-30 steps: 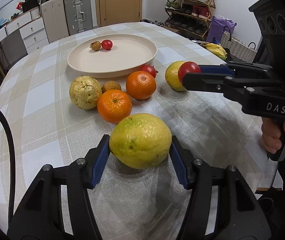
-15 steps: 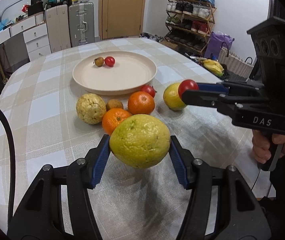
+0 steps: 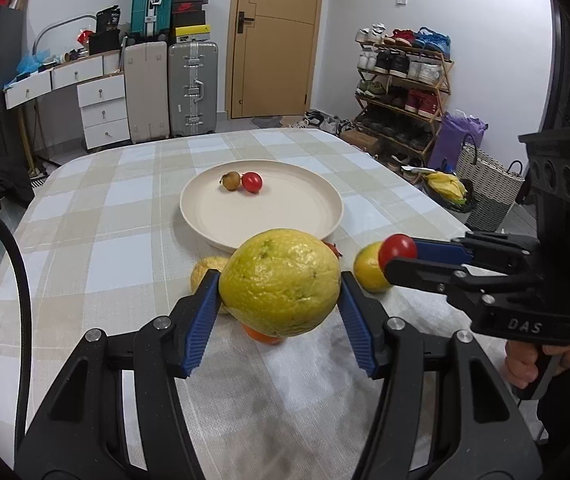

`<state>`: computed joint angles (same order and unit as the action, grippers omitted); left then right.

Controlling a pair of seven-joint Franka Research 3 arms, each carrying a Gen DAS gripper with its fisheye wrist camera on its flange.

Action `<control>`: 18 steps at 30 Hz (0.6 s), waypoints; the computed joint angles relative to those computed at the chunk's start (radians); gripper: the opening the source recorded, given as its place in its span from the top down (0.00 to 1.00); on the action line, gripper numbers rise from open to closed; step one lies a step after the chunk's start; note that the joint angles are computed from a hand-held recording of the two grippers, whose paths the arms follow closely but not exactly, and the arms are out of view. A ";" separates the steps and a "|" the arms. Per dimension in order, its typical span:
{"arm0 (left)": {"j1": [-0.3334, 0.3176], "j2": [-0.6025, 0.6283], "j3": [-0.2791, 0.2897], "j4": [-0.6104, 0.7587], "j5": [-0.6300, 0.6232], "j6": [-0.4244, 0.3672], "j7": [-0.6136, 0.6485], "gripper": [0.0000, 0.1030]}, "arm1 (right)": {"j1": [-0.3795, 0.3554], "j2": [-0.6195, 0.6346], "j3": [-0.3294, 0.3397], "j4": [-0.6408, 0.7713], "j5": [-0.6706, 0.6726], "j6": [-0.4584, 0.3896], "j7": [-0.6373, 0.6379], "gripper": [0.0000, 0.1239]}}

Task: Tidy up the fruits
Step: 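Lift the pomelo with the left tool while the right tool carries the tomato over the plate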

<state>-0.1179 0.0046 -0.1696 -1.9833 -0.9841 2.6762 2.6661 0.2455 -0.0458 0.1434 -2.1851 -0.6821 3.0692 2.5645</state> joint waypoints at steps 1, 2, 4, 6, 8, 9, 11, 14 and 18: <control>0.000 0.009 0.000 0.009 0.007 0.004 -0.011 0.46 | -0.002 0.001 0.000 0.002 -0.006 0.001 0.005 0.74; 0.001 0.018 -0.002 0.019 0.006 0.008 -0.017 0.46 | -0.004 0.002 0.000 0.006 -0.017 0.000 0.017 0.74; 0.005 0.040 -0.007 0.042 0.011 0.017 -0.029 0.46 | -0.006 0.005 -0.003 0.013 -0.028 0.003 0.032 0.74; 0.010 0.062 -0.016 0.066 0.024 0.029 -0.047 0.46 | -0.007 0.008 -0.007 0.024 -0.041 0.000 0.045 0.74; 0.018 0.088 -0.027 0.094 0.042 0.031 -0.069 0.46 | -0.004 0.012 -0.013 0.036 -0.031 -0.003 0.036 0.74; 0.021 0.101 -0.034 0.108 0.051 0.038 -0.076 0.46 | -0.003 0.015 -0.016 0.045 -0.038 -0.008 0.043 0.74; 0.028 0.124 -0.049 0.132 0.068 0.058 -0.092 0.46 | 0.001 0.020 -0.022 0.060 -0.029 -0.015 0.038 0.74; 0.042 0.162 -0.071 0.177 0.099 0.065 -0.124 0.46 | 0.004 0.028 -0.034 0.087 -0.055 -0.026 0.068 0.74; 0.062 0.206 -0.101 0.224 0.142 0.080 -0.161 0.46 | 0.011 0.042 -0.053 0.116 -0.053 -0.026 0.085 0.74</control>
<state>-0.0564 0.2101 -0.2706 -1.7596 -0.8416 2.7561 2.5055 0.2565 -0.0037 0.0902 -2.0694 -0.7347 3.0435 2.6490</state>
